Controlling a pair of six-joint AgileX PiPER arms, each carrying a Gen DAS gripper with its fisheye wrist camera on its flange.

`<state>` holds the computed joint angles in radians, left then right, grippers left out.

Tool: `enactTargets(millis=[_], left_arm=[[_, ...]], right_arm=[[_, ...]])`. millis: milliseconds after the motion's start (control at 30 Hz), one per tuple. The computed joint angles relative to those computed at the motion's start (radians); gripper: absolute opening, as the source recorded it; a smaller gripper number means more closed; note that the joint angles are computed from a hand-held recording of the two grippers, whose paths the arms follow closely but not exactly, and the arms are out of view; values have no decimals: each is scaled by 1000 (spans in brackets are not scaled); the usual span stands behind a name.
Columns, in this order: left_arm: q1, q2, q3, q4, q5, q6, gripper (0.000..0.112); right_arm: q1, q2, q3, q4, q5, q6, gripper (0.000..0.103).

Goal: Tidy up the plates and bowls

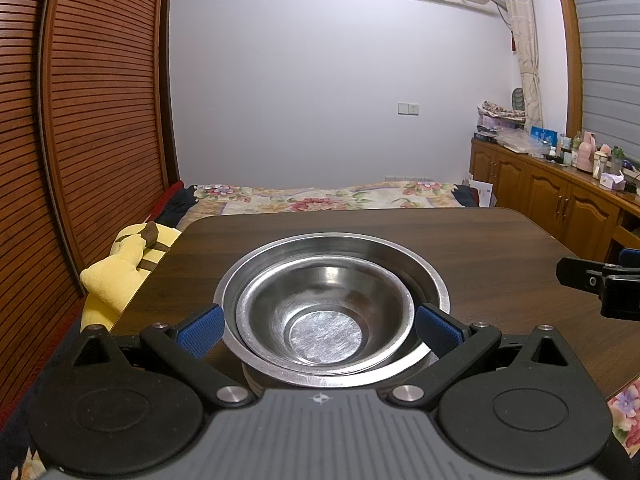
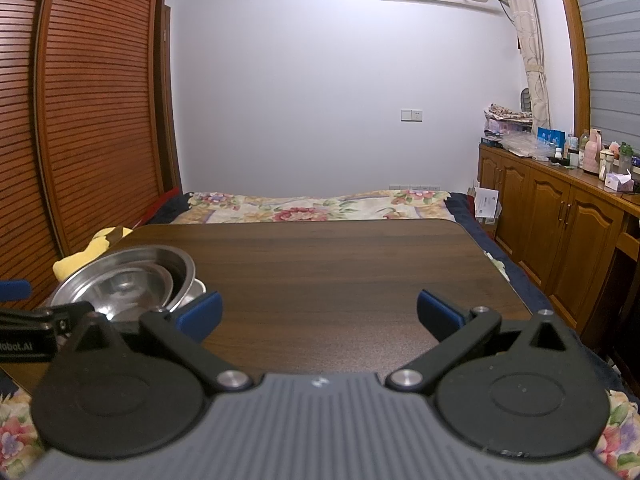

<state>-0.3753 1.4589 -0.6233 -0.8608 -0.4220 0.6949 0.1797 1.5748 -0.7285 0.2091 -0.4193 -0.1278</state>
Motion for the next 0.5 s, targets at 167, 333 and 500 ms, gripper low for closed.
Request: enactTargets(millis=[167,333,500], left_arm=[[-3,-2,0,-9,-1,8,103],[-3,-2,0,-9,-1,8,103],[-3,-1,0,-8,-2,7,103]], right_arm=[[1,0,0,4,-1,-2,103],[0,0,1,0,-1,0,103],[1,0,1,3,-2,-2,103]])
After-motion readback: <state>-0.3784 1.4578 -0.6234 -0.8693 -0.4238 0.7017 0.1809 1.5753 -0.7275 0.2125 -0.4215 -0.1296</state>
